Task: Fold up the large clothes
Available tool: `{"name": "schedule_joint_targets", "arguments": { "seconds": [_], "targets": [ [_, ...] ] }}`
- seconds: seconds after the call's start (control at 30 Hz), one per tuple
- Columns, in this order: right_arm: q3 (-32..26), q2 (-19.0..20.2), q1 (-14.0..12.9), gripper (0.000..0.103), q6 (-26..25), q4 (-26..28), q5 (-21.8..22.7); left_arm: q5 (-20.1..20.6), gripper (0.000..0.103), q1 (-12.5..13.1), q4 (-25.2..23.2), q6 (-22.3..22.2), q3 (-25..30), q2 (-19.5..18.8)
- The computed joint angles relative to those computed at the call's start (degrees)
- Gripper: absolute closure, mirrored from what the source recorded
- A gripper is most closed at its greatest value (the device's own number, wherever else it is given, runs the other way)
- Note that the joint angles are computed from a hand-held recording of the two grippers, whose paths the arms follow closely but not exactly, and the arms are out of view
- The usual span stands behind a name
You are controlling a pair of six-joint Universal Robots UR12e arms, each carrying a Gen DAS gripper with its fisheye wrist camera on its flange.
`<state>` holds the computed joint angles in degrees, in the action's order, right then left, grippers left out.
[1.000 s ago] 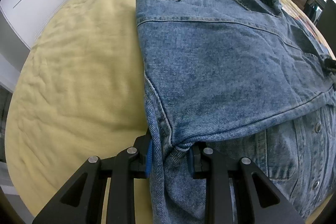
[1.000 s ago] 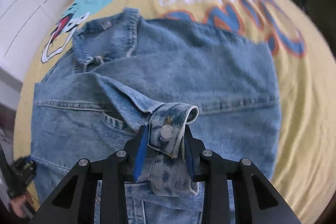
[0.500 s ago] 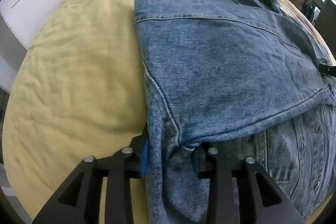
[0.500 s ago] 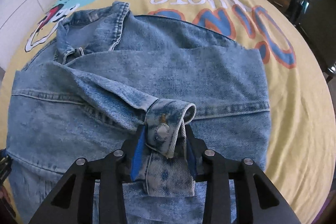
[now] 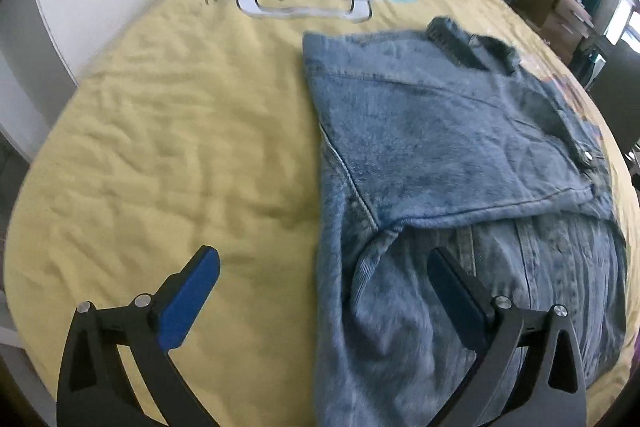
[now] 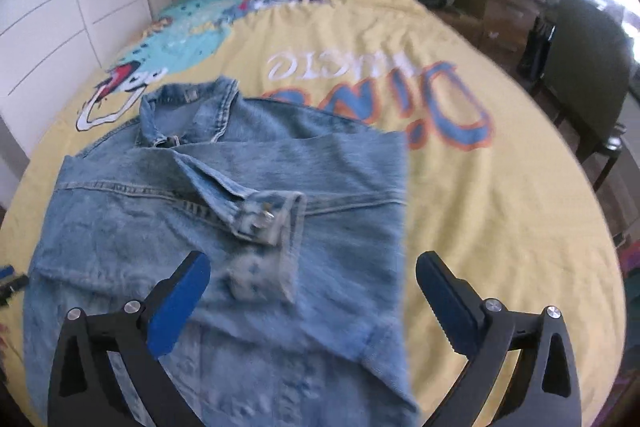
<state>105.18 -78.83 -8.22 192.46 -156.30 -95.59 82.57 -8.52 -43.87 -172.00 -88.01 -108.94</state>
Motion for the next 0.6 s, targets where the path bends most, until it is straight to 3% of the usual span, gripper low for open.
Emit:
{"name": "schedule_joint_targets", "arguments": {
  "seconds": [0.13,0.27,0.4,0.5,0.6],
  "targets": [
    [5.2,-4.7,-0.8,0.0,-0.7,-0.1,-0.8,0.9,0.001,0.3,-1.7,1.8,-2.0,2.8],
    [9.4,-8.9,-1.5,0.0,1.1,5.0,0.2,1.5,0.001,0.3,-4.9,1.9,-4.7,5.2],
    [12.5,-11.0,-2.1,0.0,3.3,11.9,2.8,2.1,0.001,0.0,-9.8,3.5,-5.9,5.9],
    [14.4,-11.9,-2.8,0.0,5.0,13.9,6.1,1.8,0.001,-0.2,-13.1,5.1,-6.9,6.3],
    [15.1,-12.2,-2.2,0.0,4.4,16.2,6.0,2.7,0.001,-0.8,-16.2,6.2,-6.9,6.0]
  ]
}}
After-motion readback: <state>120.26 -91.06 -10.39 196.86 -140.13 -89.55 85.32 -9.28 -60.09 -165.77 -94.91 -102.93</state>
